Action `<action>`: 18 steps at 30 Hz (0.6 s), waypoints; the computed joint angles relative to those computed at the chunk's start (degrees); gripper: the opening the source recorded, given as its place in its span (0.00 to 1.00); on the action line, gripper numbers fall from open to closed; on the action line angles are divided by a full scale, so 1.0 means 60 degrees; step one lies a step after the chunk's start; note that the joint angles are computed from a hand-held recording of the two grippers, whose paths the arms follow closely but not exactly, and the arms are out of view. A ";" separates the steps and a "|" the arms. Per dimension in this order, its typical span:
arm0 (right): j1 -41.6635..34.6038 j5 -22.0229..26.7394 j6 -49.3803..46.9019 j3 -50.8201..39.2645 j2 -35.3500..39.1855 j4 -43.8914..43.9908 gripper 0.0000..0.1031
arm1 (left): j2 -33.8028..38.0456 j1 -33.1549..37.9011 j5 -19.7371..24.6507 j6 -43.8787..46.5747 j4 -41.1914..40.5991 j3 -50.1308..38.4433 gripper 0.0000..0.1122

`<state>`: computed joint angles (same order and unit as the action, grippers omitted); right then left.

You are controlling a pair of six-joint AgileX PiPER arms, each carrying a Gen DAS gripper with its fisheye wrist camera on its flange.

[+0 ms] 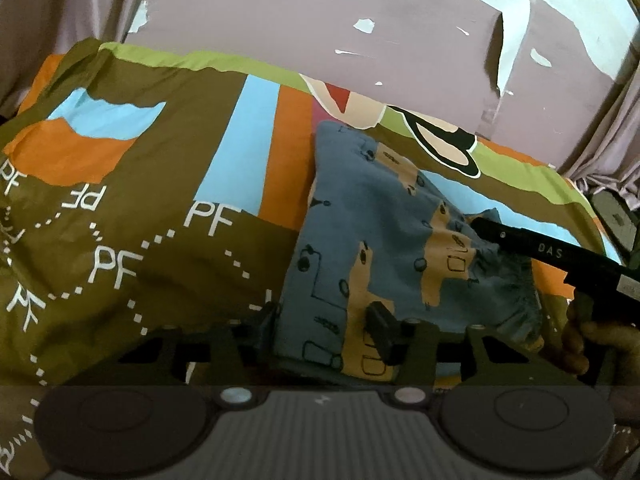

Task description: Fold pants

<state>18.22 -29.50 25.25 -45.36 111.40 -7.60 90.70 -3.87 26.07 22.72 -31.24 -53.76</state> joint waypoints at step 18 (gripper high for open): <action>0.0064 0.0170 -0.0148 -0.0028 -0.0024 0.0458 0.22 | -0.0119 -0.0318 -0.0248 -0.0438 0.0889 0.0076 0.34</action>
<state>18.60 -28.48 24.36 -45.53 111.25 -4.85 89.99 -5.77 24.58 20.09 -25.91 -53.31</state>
